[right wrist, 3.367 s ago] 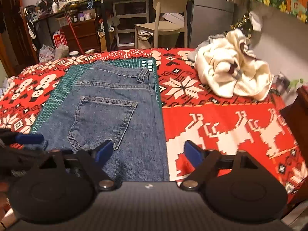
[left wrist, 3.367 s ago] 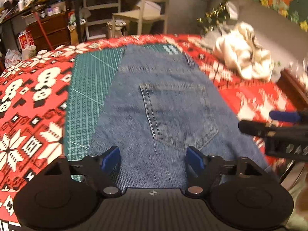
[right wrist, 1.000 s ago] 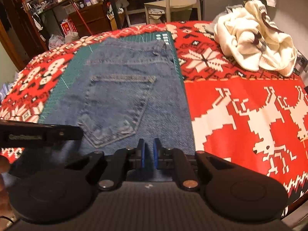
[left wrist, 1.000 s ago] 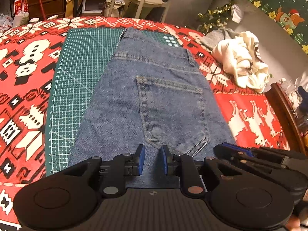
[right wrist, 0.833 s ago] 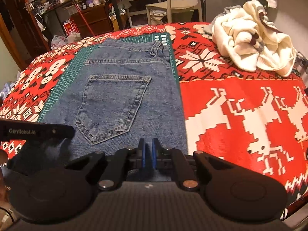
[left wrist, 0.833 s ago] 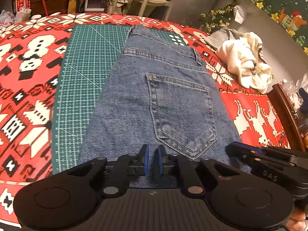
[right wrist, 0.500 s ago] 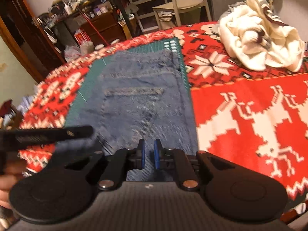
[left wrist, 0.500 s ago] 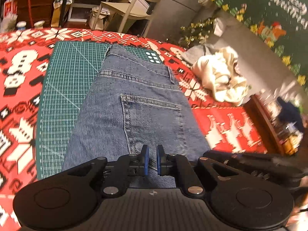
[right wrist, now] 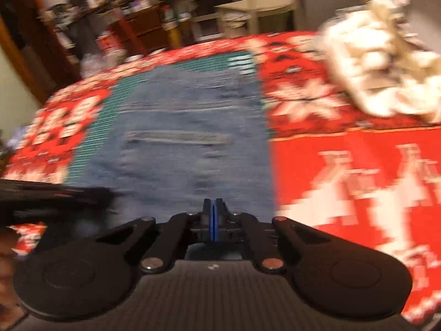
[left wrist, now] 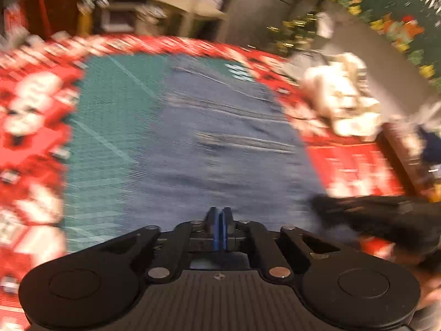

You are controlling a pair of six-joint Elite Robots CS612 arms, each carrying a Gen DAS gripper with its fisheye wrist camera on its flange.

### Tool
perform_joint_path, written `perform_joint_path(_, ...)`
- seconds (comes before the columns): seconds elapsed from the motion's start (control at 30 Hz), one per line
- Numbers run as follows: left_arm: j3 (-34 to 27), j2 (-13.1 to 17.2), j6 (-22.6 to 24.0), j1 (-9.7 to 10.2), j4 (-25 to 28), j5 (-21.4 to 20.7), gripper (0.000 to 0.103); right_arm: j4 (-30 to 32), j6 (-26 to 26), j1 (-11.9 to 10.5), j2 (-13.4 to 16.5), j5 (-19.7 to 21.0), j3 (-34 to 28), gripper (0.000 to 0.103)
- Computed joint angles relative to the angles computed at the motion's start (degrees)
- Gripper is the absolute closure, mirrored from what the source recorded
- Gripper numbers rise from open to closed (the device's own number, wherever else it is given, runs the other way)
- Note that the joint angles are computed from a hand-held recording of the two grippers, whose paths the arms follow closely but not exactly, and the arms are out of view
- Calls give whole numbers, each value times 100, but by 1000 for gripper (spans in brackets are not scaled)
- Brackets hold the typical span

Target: Fold clothes

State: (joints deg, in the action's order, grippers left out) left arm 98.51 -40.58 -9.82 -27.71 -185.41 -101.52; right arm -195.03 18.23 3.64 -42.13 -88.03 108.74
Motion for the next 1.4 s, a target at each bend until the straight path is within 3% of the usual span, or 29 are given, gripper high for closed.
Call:
perform_joint_path(0.07, 8, 12, 57, 98, -14, -85, 100, -176, 147, -144, -9, 245, 119, 103)
perform_joint_path(0.1, 12, 19, 29, 141, -19, -156, 100, -159, 213, -143, -16, 64, 134, 103)
perform_joint_path(0.23, 137, -40, -112, 189, -92, -103, 100, -162, 298, -207, -47, 18, 223, 101)
perform_joint_path(0.4, 227, -122, -210, 221, -203, -196, 98, -298, -9, -139, -172, 131, 341, 93)
perform_joint_path(0.53, 178, -129, -146, 179, 108, -55, 98, -268, -242, -45, -153, 320, 248, 93)
perform_joint_path(0.63, 240, -157, -34, 161, 214, 60, 98, 23, -343, 15, -144, 193, 224, 97)
perform_joint_path(0.7, 375, -206, 76, 169, 120, 102, 98, -214, -374, -2, -148, 180, 367, 97)
perform_joint_path(0.77, 518, -253, 148, 187, 9, 84, 98, -196, -368, 16, -206, -34, 482, 93)
perform_joint_path(1.0, 882, -464, 194, 178, -210, -101, 96, -220, -346, -1, -405, -117, 840, 91)
perform_joint_path(1.07, 939, -489, 227, 127, -425, -246, 95, -318, -470, 71, -448, -185, 871, 90)
perform_joint_path(1.2, 909, -464, 488, -60, -510, -378, 94, -423, -657, 194, -430, 152, 770, 86)
perform_joint_path(1.4, 749, -270, 745, -324, -373, 26, 91, -128, -1005, 434, -233, 114, 391, 86)
